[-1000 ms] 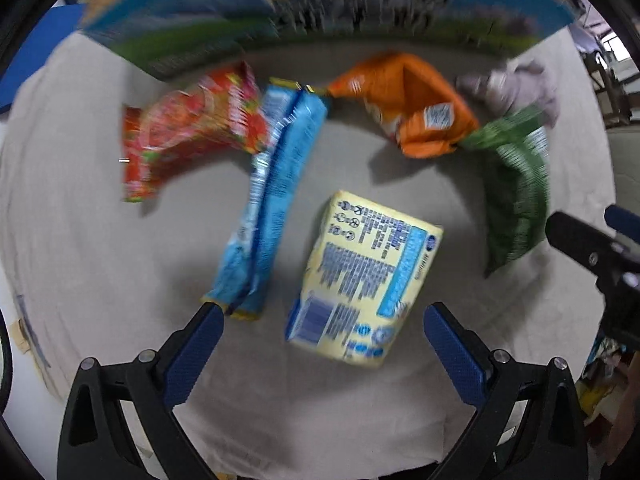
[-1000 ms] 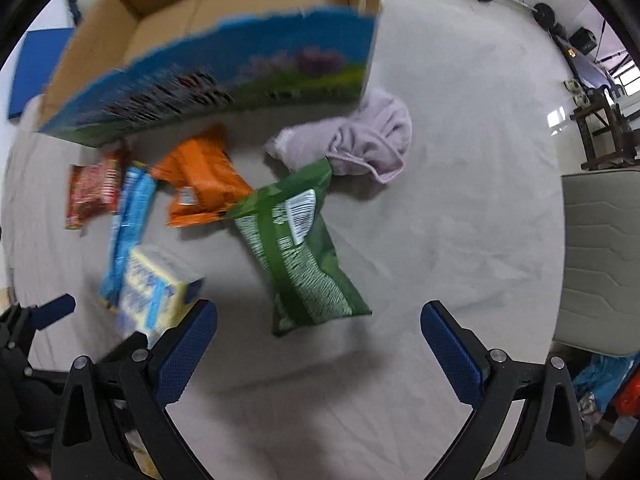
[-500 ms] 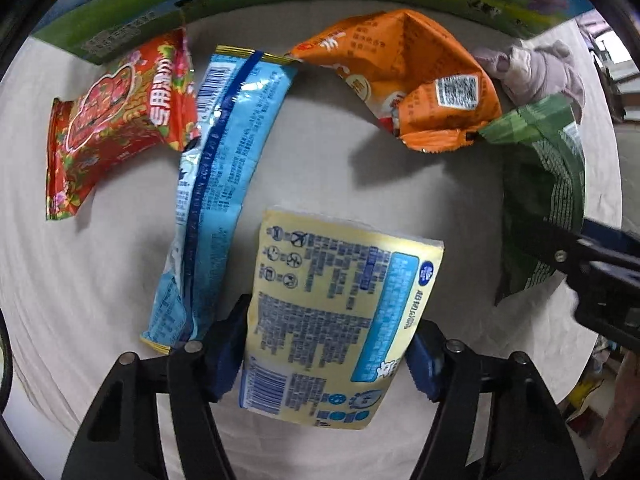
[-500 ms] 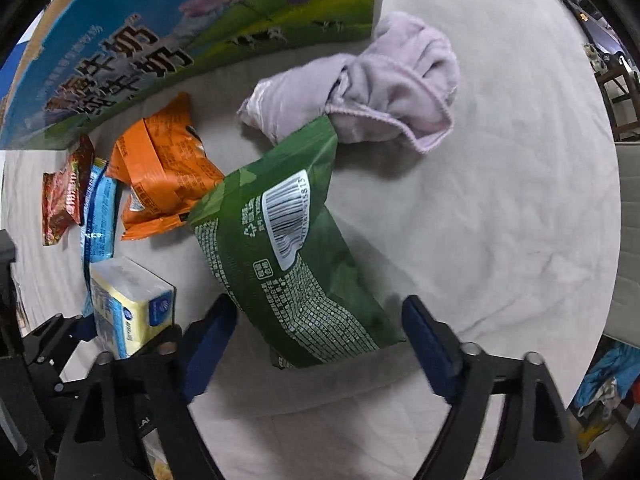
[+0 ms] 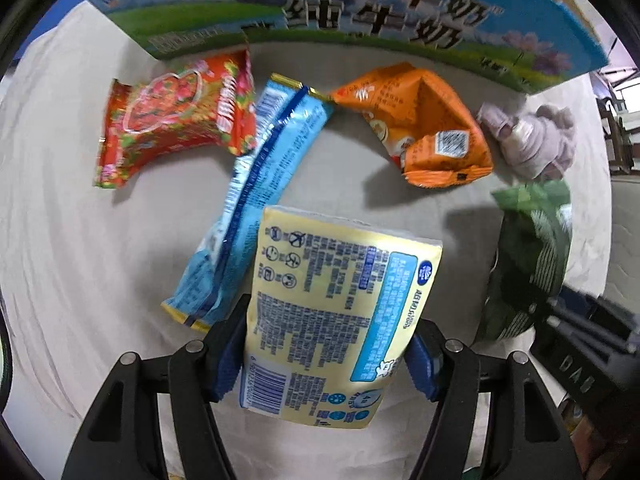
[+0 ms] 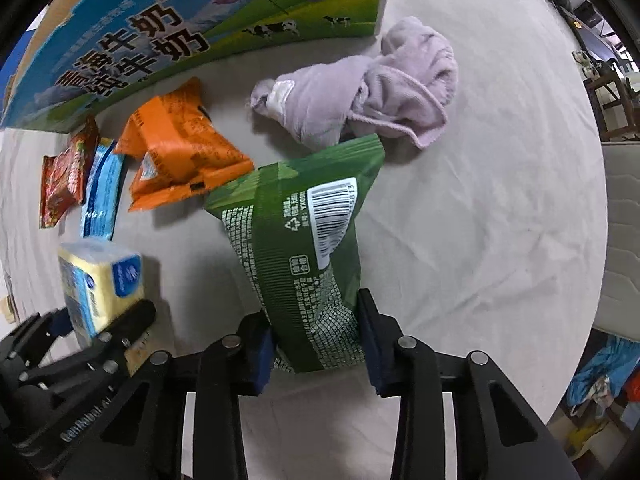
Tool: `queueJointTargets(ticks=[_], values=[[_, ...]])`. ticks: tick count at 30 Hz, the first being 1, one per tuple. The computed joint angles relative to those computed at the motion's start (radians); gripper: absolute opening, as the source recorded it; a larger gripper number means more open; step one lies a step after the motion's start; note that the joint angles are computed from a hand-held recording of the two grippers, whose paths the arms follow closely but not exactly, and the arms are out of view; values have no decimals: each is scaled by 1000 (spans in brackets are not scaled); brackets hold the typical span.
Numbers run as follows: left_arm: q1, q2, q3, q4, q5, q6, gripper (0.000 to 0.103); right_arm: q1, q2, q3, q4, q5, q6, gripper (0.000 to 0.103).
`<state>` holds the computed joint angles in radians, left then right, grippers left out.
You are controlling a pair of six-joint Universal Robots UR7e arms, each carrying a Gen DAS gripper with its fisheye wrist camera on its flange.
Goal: Organize soft objects
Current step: 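Grasp the yellow milk carton with the left tool while the right tool grasps the green bag, then lower carton and green bag into the box and open both tools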
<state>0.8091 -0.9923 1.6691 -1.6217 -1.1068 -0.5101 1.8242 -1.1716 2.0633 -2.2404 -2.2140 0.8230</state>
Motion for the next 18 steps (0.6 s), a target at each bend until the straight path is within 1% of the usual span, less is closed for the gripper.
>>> queueJointTargets(ticks=[4, 5, 9, 11, 13, 14, 16, 18], values=[[-22, -30, -28, 46, -15, -25, 66, 27, -24, 20, 14, 27, 31, 38], [-30, -38, -29, 50, -20, -25, 66, 52, -33, 18, 34, 29, 50, 37], [-58, -70, -47, 63, -28, -21, 66, 91, -71, 23, 45, 39, 67, 37], [-79, -83, -66, 70, -16, -14, 66, 112, -96, 15, 61, 34, 71, 37], [-96, -87, -107, 81, -21, -4, 66, 140, -119, -3, 75, 24, 73, 37], [-99, -89, -119, 80, -24, 1, 66, 150, -129, -28, 102, 25, 76, 37], [-112, -78, -170, 87, -34, 11, 66, 173, -183, -64, 157, 17, 68, 37], [-121, -51, -231, 81, -37, 28, 66, 198, -181, -117, 181, -10, 62, 37]])
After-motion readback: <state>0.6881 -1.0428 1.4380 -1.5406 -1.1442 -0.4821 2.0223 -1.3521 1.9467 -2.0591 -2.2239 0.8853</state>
